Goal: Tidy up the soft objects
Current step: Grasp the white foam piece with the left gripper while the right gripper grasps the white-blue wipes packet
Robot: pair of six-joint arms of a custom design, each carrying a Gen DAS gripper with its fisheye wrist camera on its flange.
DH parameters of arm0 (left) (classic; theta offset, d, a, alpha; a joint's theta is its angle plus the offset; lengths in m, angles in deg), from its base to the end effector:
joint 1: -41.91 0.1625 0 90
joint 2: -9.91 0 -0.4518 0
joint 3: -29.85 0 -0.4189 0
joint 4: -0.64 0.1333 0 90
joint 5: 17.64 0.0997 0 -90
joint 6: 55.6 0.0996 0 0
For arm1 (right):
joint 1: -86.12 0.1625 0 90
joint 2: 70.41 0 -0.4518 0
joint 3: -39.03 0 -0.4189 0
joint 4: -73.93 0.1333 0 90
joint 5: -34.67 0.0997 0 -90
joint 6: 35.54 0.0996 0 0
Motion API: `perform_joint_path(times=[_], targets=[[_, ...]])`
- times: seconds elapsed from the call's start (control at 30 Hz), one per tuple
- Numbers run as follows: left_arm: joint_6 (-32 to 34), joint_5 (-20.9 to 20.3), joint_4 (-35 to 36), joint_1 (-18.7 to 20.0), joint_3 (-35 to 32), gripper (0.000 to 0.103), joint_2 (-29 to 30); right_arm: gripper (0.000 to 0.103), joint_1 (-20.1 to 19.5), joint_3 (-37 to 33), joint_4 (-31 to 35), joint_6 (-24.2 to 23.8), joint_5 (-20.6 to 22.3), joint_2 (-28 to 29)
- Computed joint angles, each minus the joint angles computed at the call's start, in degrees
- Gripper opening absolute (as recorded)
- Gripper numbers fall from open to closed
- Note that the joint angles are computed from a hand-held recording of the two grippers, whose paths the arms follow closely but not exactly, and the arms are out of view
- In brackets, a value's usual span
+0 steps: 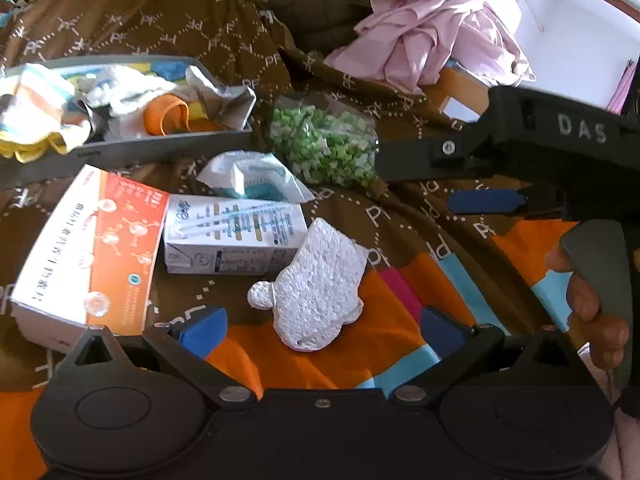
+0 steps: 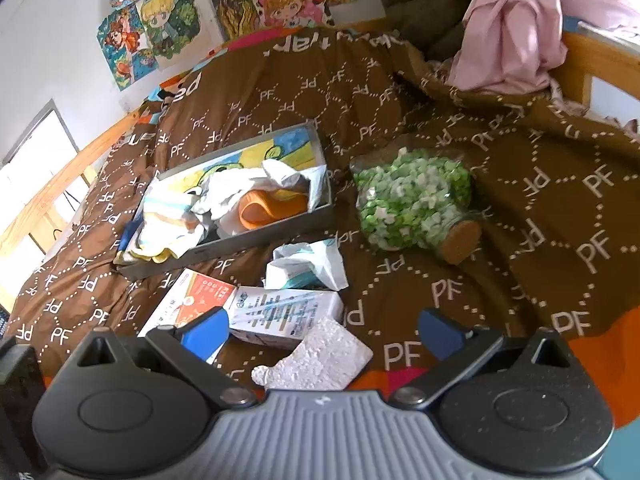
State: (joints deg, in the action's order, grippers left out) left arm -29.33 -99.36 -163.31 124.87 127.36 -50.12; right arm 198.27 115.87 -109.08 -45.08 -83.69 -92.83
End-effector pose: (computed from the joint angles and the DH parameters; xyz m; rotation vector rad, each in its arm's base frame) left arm 0.0611 -0.7097 0.2790 0.7302 2.6713 -0.8658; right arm 0.3790 -0.7030 -0.0122 0.4821 -2.5298 0.9639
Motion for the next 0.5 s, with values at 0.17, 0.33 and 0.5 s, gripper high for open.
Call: perform_joint_path(times=[0.17, 0.33, 0.5], targets=[[-1.6, -1.6, 3.3, 0.9, -2.6, 0.102, 1.5, 0.103, -0.4, -4.4, 2.8, -1.8, -0.4, 2.2], [-2.2, -4.0, 4.0, 1.6, -3.9, 0.102, 2.5, 0.103, -1.2, -9.3, 6.2, -3.4, 1.1, 4.5], [1.0, -4.7, 3.2, 1.4, -3.9, 0.102, 3.1, 0.103, -1.8, -13.5, 9.1, -4.3, 2.8, 6.7]])
